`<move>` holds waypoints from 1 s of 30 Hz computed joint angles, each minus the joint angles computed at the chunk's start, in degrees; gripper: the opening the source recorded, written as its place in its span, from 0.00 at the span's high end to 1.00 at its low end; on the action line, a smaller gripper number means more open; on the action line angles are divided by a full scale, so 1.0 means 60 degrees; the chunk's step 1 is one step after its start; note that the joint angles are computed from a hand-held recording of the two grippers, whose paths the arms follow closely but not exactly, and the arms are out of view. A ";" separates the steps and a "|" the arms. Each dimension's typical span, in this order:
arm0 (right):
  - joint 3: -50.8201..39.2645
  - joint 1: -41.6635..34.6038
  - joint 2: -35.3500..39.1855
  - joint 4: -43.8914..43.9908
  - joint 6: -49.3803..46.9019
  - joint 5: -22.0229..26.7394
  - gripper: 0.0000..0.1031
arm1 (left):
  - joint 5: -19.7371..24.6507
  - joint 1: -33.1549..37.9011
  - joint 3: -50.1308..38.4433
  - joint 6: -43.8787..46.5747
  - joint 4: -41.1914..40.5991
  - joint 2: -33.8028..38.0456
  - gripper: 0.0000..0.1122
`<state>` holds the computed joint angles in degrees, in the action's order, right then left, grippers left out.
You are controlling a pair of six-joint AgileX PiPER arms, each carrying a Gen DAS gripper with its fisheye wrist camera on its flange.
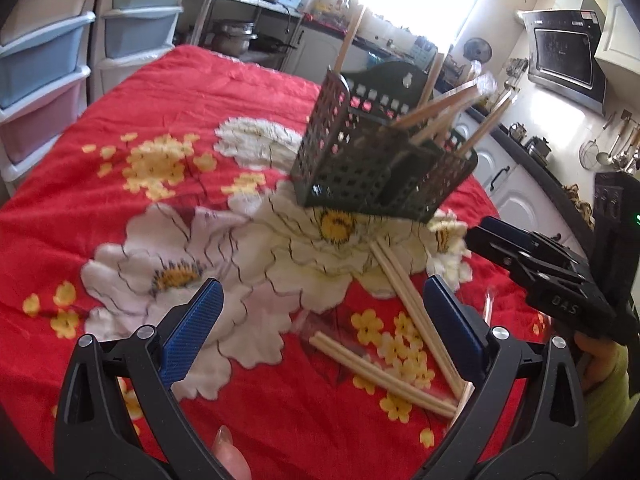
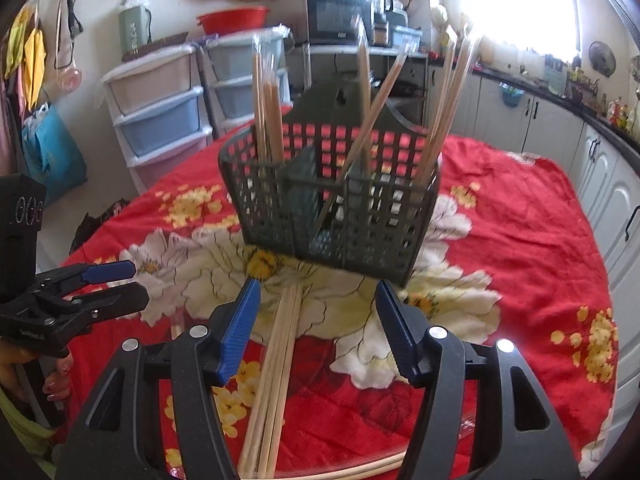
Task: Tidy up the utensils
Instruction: 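Move both open grippers down to the chopsticks beside the caddy, then close the right gripper on a chopstick while the left gripper closes on another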
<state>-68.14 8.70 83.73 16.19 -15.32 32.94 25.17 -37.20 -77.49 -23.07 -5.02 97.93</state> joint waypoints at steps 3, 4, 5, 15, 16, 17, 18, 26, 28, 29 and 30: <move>-0.0090 -0.0074 0.0344 0.0373 -0.0357 0.0301 0.51 | -0.0009 0.0081 0.0207 0.0846 -0.1080 0.0024 0.21; -0.0130 -0.0083 0.0447 0.0495 -0.0485 0.0403 0.56 | 0.0004 0.0105 0.0268 0.1201 -0.1475 0.0046 0.26; -0.0150 -0.0079 0.0528 0.0525 -0.0532 0.0478 0.57 | 0.0065 0.0142 0.0335 0.1595 -0.1934 0.0073 0.27; -0.0387 -0.0070 0.1277 0.0811 -0.0827 0.0896 0.67 | 0.0377 0.0112 0.0542 0.3138 -0.3952 0.0417 0.52; -0.0466 -0.0085 0.1371 0.0844 -0.0823 0.0953 0.67 | 0.0428 0.0138 0.0464 0.3197 -0.4038 0.0479 0.52; -0.0525 -0.0123 0.1464 0.0940 -0.0872 0.1014 0.67 | 0.0475 0.0182 0.0380 0.3277 -0.4151 0.0546 0.52; -0.0595 -0.0167 0.1570 0.1044 -0.0925 0.1087 0.68 | 0.0506 0.0253 0.0325 0.3423 -0.4375 0.0608 0.52; -0.1235 -0.0335 0.2223 0.1428 -0.1077 0.1605 0.71 | 0.0637 0.0566 -0.0134 0.3629 -0.4810 0.1051 0.62; -0.1426 -0.0306 0.2366 0.1366 -0.1039 0.1698 0.72 | 0.0627 0.0578 -0.0184 0.3548 -0.4699 0.1100 0.67; -0.1536 -0.0270 0.2451 0.1289 -0.0960 0.1739 0.72 | 0.0617 0.0599 -0.0181 0.3558 -0.4734 0.1112 0.68; -0.1627 -0.0243 0.2514 0.1210 -0.0873 0.1779 0.72 | 0.0616 0.0623 -0.0182 0.3591 -0.4787 0.1124 0.69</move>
<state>-77.90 7.24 98.82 23.45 -20.56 43.62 28.87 -33.46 -78.58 -1.52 -33.74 104.67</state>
